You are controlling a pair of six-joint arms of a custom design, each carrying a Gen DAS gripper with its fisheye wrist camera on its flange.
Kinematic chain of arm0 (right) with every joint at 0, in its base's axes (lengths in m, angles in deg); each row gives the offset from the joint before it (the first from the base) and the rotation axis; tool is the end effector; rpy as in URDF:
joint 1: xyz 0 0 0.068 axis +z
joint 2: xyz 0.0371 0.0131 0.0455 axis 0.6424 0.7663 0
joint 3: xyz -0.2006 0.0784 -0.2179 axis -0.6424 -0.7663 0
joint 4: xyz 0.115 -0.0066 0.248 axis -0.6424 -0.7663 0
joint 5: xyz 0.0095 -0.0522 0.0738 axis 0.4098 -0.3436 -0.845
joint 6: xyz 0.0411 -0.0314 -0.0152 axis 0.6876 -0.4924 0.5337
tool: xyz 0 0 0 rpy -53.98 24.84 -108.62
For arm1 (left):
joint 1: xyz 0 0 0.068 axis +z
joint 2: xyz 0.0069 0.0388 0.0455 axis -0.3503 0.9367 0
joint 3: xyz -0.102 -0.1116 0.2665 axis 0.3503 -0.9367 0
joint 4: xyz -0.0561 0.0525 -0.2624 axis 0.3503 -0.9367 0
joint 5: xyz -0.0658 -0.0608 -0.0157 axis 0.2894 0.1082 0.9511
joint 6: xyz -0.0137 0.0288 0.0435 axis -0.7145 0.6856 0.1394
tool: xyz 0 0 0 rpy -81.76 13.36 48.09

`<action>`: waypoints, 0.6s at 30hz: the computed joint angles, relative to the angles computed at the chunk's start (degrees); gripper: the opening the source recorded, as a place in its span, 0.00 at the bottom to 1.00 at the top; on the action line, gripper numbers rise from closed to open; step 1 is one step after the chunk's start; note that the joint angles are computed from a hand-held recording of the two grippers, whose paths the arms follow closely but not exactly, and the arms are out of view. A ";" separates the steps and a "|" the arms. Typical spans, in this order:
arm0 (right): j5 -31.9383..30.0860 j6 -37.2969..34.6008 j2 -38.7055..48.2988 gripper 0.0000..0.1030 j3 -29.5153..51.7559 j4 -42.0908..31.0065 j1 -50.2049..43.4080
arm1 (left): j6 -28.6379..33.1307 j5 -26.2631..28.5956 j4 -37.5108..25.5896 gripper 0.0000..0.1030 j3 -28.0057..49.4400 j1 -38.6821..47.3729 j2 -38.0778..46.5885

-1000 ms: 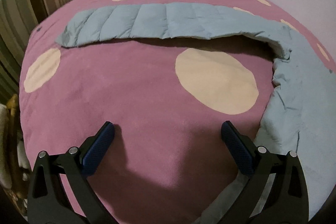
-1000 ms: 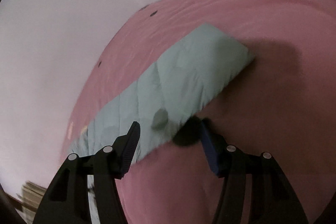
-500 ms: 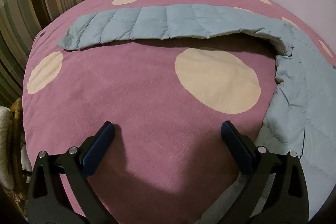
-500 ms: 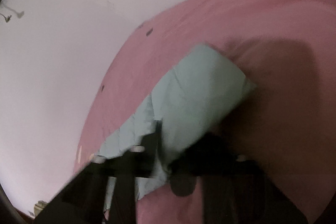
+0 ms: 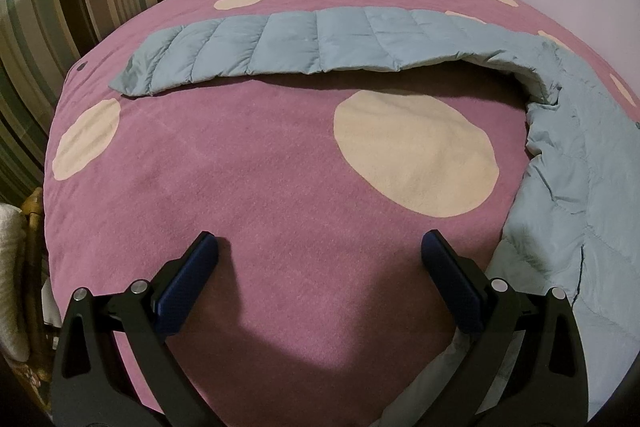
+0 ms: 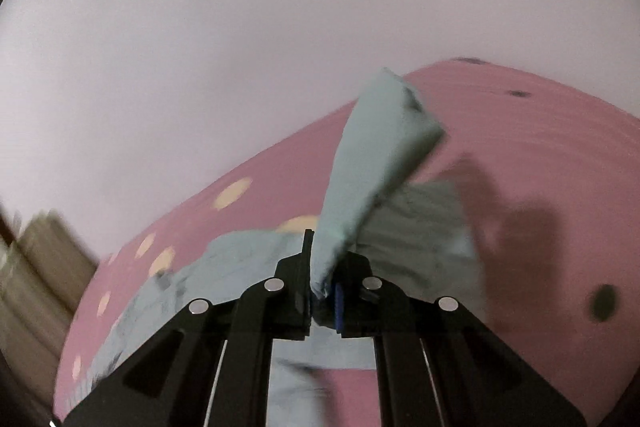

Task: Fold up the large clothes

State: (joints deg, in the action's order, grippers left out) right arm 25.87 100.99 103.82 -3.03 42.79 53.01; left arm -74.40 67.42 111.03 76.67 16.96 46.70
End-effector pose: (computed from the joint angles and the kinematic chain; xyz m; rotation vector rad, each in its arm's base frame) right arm 0.1577 0.0228 0.1472 0.7563 1.9427 0.1852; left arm 0.2261 0.1700 0.0580 -0.5206 2.5268 0.2388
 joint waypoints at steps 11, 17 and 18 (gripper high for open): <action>4.30 -6.07 43.58 0.07 33.85 3.41 24.28 | -0.09 0.11 0.31 0.98 -0.03 -0.02 0.32; 1.17 -9.50 56.67 0.07 48.33 -4.14 27.19 | -0.10 0.09 0.41 0.98 -0.09 -0.03 0.33; 0.24 -10.25 58.13 0.07 49.67 -4.92 26.84 | -0.14 0.14 0.37 0.98 -0.03 -0.04 0.36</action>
